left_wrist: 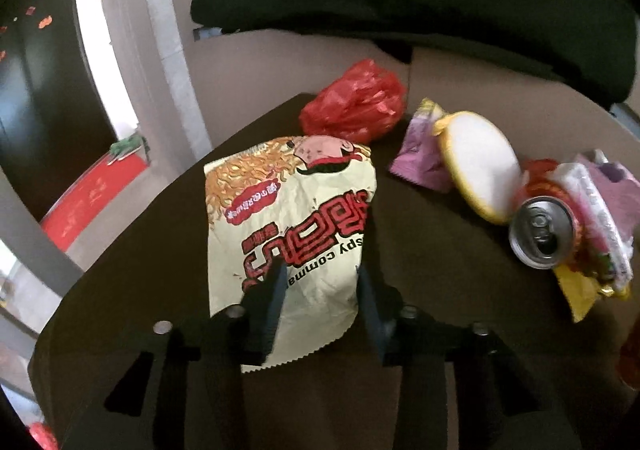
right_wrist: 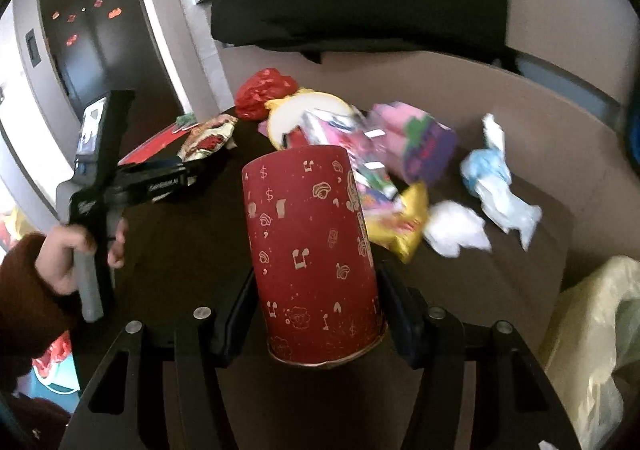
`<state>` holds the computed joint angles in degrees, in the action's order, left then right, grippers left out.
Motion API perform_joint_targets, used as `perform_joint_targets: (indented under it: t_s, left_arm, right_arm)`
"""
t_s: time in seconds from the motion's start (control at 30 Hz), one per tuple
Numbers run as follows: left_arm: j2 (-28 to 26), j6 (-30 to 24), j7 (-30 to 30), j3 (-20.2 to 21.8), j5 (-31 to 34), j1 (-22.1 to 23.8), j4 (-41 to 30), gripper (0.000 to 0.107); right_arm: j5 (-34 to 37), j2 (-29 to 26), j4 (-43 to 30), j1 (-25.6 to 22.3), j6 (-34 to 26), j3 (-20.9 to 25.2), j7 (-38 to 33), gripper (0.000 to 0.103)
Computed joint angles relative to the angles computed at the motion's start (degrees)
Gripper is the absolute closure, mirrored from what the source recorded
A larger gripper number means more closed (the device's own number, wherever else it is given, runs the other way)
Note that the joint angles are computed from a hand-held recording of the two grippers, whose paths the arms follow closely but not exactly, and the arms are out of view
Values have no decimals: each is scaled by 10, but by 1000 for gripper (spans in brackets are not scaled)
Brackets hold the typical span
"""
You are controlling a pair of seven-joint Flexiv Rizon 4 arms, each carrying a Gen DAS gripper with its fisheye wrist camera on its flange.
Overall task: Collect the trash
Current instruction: 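Grasp the cream snack bag with the left gripper while the right grasps the red paper cup, then carry the snack bag and red cup with both grippers over the white bin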
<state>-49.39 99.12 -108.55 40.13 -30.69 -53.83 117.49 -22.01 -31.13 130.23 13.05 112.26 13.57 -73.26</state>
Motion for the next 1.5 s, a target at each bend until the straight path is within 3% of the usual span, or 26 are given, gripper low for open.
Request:
perform_joint_targets:
  t_s: [0.1,0.23,0.33,0.5,0.67,0.87,1.1,1.33,1.5]
  left_arm:
    - [-12,2,-4,30,-8,-31,2,83]
    - [11,35,7,26,-18,-46,24,87]
    - [65,92,20,-27,-9,-25,59,87]
    - [149,194,8,-164,67,62,122,87]
    - [178,216,-14,-292,134,160,152,87]
    - [182,243,0,-368,121,192,158,87]
    - [190,287,107,-367,5,116,147,88]
    - [191,343,245,-364,-166,28,120,88]
    - [187,374,335,-383,-245,9,75,88]
  right_arm:
    - [1,-8,7,-6,12,5,3,47]
    - [11,-17,10,4,31,-2,3,47]
    - [21,-13,21,11,47,-7,5,47]
    - [21,-7,44,6,64,-4,13,47]
    - [34,-4,65,18,80,-14,10,47]
    - [60,7,83,27,97,-24,12,47]
    - [146,49,108,80,112,-60,-22,47]
    - [176,96,124,75,126,-62,-38,47]
    - [223,145,135,93,129,-78,-77,47]
